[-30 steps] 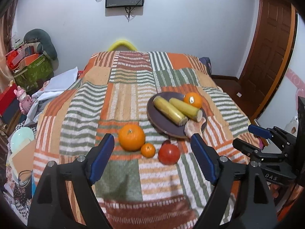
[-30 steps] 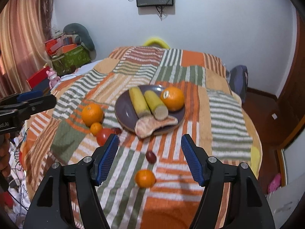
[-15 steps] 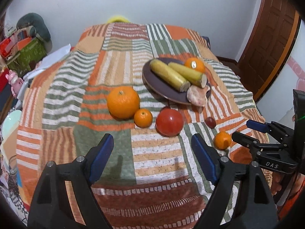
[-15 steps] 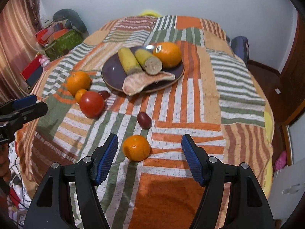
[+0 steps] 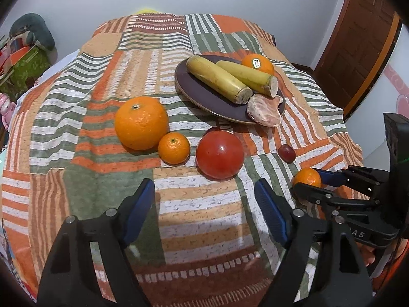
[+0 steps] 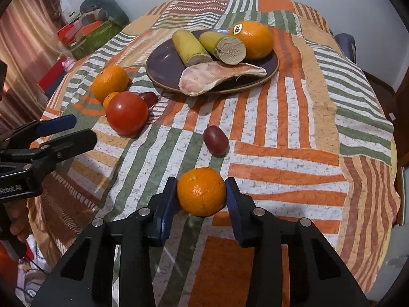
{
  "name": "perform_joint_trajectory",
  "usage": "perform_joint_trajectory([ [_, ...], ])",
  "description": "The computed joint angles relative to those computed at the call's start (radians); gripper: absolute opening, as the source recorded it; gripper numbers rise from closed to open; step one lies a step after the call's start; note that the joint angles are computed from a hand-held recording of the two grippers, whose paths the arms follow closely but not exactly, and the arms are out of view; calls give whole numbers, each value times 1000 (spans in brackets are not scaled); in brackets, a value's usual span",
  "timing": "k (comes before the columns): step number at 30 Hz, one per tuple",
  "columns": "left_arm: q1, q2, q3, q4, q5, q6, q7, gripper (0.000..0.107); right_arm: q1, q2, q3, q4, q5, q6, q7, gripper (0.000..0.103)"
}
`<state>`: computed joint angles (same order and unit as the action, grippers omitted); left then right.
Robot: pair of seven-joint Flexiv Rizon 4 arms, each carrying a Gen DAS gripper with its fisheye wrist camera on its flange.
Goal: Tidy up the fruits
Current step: 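Grasp the small tangerine with the right gripper, then grasp the red tomato with the left gripper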
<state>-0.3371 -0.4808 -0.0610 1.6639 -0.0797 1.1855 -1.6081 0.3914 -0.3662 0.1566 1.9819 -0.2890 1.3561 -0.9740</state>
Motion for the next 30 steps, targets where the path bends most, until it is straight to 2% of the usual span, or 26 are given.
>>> perform_joint_trajectory([
  [4,6,-26,-14,-28,-15,-11,15,70,12,7,-28,15,-19,30,28,34],
  [15,-10,-113,-14,-133,-33,-54,-16,69,43,16,-118,39,-128,97,130,35],
  [18,-25,-125,-1,-156,-18,-62,-23,69,27,10,-102,35,-126,104,126,35],
  [20,-37,-132,11,-171,-6,-70,-38,64,22,8,-97,33,-125,105,124,35],
  [22,-55,-137,37,-186,20,-78,-72,50,20,7,-96,33,-124,107,124,35],
  [30,-20,-103,-4,-135,-1,-50,-46,47,33,22,-120,46,-145,123,151,35],
])
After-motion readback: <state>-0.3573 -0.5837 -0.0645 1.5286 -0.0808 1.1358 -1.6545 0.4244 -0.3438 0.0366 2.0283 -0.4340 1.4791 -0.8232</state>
